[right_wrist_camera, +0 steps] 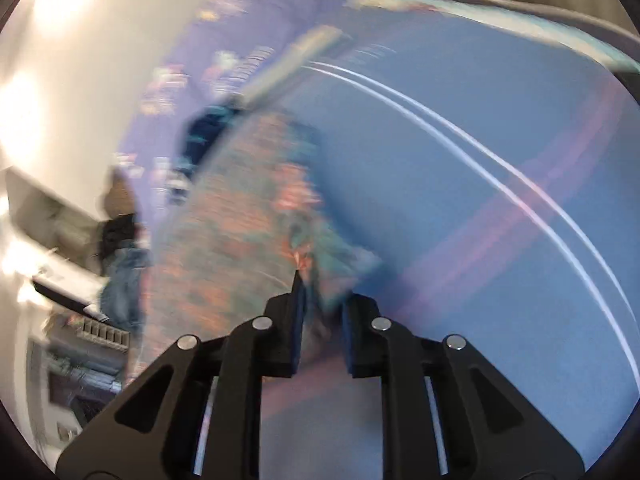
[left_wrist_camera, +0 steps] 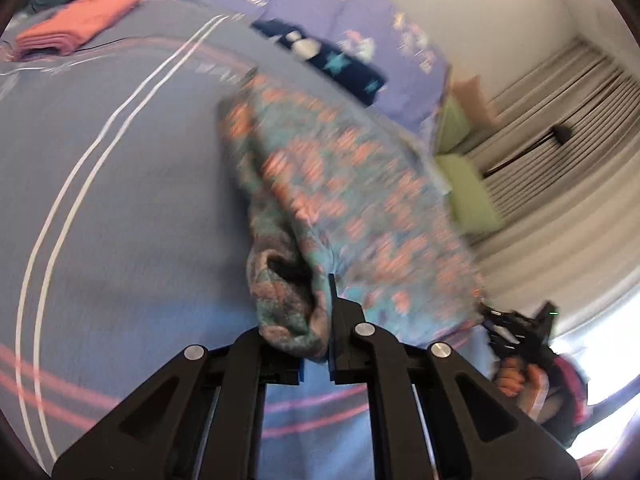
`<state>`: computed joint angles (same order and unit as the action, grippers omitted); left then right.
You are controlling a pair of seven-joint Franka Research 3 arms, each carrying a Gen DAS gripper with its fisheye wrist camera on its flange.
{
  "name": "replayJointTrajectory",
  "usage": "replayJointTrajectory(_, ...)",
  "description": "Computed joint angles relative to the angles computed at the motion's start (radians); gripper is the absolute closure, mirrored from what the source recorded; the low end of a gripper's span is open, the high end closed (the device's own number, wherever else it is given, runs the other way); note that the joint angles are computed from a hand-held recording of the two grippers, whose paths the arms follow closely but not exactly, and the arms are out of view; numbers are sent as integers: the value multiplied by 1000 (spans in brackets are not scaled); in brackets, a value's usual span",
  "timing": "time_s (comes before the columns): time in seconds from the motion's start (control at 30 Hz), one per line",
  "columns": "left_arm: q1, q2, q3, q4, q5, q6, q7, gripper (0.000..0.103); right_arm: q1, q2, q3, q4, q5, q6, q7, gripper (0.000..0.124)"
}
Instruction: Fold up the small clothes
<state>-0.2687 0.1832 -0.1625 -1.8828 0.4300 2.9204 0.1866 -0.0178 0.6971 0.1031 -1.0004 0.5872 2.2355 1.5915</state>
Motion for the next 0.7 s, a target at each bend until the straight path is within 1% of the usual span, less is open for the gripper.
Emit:
replayJointTrajectory(0.03, 1, -6, -3, -15, -9, -9, -1, 95, -9, -42, -5, -80, 33, 44, -34, 112)
replayJointTrajectory(0.07, -4, -17, 6, -36, 4, -4, -30, 90, -37, -68, 18, -125, 60, 61, -63, 111)
replayJointTrajectory(0.1, -10, -39, 15, -59, 25, -3, -67, 87, -33, -81, 6, -140, 58, 71, -56, 103)
replayJointTrajectory(0.13, -15, -57, 21, -64, 55, -32, -94, 80, -11, -100, -21, -160, 23, 104, -41, 99)
replayJointTrajectory(0.17, -29, -78, 31, -60, 124, -98, -147, 69, 26, -126, -58, -190, -44, 166, -40, 94)
replayJointTrajectory(0.2, -47, -103, 36, -44, 236, -210, -220, 68, 51, -146, -76, -219, -92, 224, -54, 94)
replayJointTrajectory(0.23, -47, -122, 25, -41, 294, -269, -251, 66, 63, -157, -81, -235, -119, 259, -66, 94)
replayJointTrajectory(0.27, -41, -138, 15, -42, 344, -307, -277, 66, 75, -173, -76, -258, -143, 308, -107, 94)
replayJointTrajectory(0.33, -16, -155, -3, -53, 384, -313, -325, 65, 81, -181, -48, -273, -148, 350, -181, 94)
replayJointTrajectory(0.37, -3, -156, -11, -58, 384, -298, -334, 65, 84, -184, -31, -281, -144, 365, -225, 94)
replayJointTrajectory(0.43, 17, -140, -22, -54, 341, -263, -311, 65, 87, -194, -8, -294, -135, 371, -298, 92)
replayJointTrajectory(0.47, 25, -127, -28, -54, 293, -243, -264, 65, 90, -201, 11, -305, -122, 381, -352, 90)
replayJointTrajectory(0.53, 29, -113, -36, -50, 228, -241, -203, 65, 86, -224, 43, -338, -81, 393, -455, 81)
replayJointTrajectory(0.57, 25, -104, -39, -44, 221, -250, -196, 65, 88, -234, 57, -350, -62, 389, -510, 75)
replayJointTrajectory(0.63, 18, -108, -36, -54, 249, -248, -204, 65, 106, -237, 62, -348, -54, 371, -584, 72)
replayJointTrajectory(0.7, 10, -99, -43, -35, 245, -291, -147, 65, 128, -244, 53, -354, -61, 358, -633, 64)
